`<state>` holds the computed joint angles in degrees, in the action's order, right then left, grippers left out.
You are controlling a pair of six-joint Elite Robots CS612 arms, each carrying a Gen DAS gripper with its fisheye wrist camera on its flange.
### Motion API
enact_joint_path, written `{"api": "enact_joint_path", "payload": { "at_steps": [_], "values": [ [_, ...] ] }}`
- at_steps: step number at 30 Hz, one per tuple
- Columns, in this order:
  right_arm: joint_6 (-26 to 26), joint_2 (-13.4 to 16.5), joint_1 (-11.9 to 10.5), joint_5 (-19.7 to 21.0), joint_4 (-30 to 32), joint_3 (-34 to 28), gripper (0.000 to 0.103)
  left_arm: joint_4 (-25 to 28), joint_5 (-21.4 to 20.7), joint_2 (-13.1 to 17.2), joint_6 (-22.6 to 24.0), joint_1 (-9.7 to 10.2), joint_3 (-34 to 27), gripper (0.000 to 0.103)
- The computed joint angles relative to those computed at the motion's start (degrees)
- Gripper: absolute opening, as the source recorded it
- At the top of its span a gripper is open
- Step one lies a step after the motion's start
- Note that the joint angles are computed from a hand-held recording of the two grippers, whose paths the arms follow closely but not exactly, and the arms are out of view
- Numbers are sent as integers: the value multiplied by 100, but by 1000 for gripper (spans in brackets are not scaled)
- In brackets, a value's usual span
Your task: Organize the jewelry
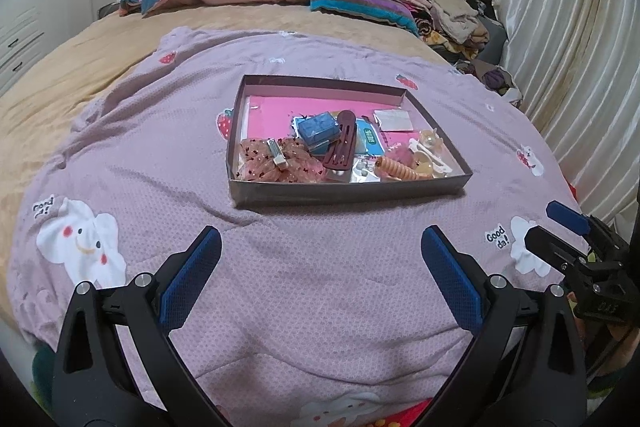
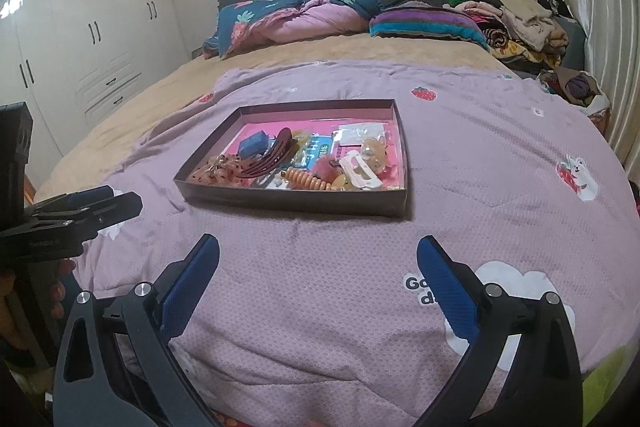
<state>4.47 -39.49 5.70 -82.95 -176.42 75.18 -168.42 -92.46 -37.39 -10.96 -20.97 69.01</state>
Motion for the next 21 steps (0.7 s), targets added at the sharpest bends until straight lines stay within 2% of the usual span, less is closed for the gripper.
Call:
{"api": "enact_joint_path", "payload": {
  "at_steps": [21],
  "values": [
    [63, -1, -16, -19, -23, 4, 99, 131, 96, -33, 22, -28, -2, 94]
  ]
}}
